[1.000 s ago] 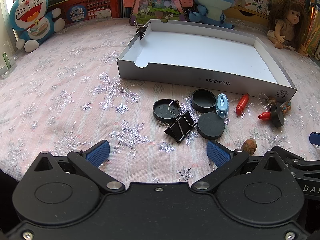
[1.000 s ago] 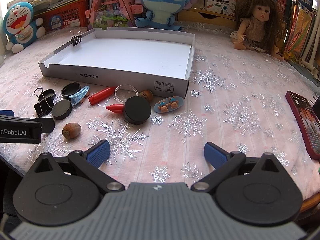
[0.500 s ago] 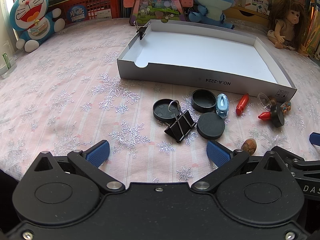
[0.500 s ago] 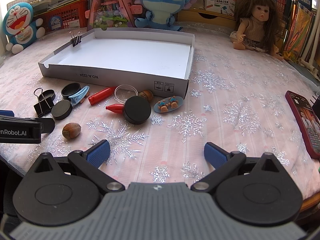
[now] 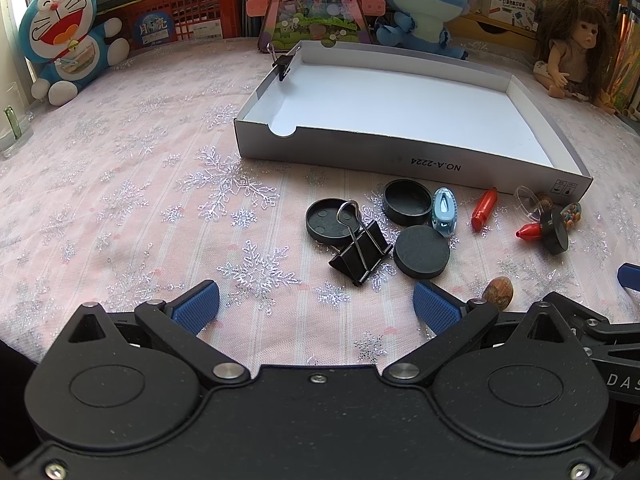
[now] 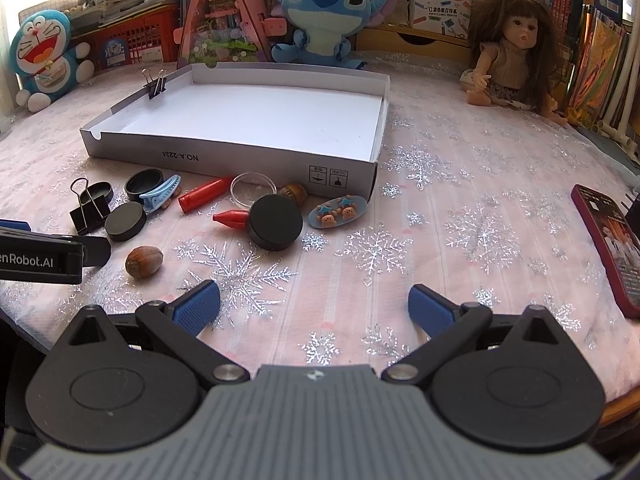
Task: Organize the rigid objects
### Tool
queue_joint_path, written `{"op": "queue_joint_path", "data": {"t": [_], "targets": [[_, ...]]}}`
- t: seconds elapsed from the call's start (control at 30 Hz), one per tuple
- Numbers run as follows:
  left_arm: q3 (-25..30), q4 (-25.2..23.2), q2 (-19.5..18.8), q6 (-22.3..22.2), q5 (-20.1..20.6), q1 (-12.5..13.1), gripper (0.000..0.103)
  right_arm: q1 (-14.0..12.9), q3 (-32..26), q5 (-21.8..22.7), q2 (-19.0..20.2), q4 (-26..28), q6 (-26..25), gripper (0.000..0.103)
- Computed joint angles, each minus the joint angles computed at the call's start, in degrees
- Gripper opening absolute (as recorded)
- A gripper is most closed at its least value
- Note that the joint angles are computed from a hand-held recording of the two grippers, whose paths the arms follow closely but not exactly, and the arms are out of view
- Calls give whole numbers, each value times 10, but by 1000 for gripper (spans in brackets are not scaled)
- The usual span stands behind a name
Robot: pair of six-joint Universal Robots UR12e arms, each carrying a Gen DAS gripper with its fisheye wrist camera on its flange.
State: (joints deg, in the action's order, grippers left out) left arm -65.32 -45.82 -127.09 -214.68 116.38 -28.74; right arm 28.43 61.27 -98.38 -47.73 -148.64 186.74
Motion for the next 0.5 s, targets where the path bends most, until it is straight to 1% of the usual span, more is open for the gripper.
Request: {"op": "queue_joint_path", "data": {"t": [0.13,0.23,0.33,0.4,0.43,0.5], "targets": [[-21,47,4,32,-1,1,103,1,4,-3,1,-14,0,103],[-27,54,8,39,-7,3,103,-2,0,4,2,-8,-3,103],[-29,54,11,43,-15,4,102,-2,2,3,2,-17,-7,103],[-34,64,14,44,-20,6,95,-1,5,-2,1,-34,-10,103],[-39,74,16,45,-20,6,92,-2,9,0,0,-46,-13,99],[-47,95,19,56,-24,7,79,-4,14,12,-1,-69,-12,95]]}}
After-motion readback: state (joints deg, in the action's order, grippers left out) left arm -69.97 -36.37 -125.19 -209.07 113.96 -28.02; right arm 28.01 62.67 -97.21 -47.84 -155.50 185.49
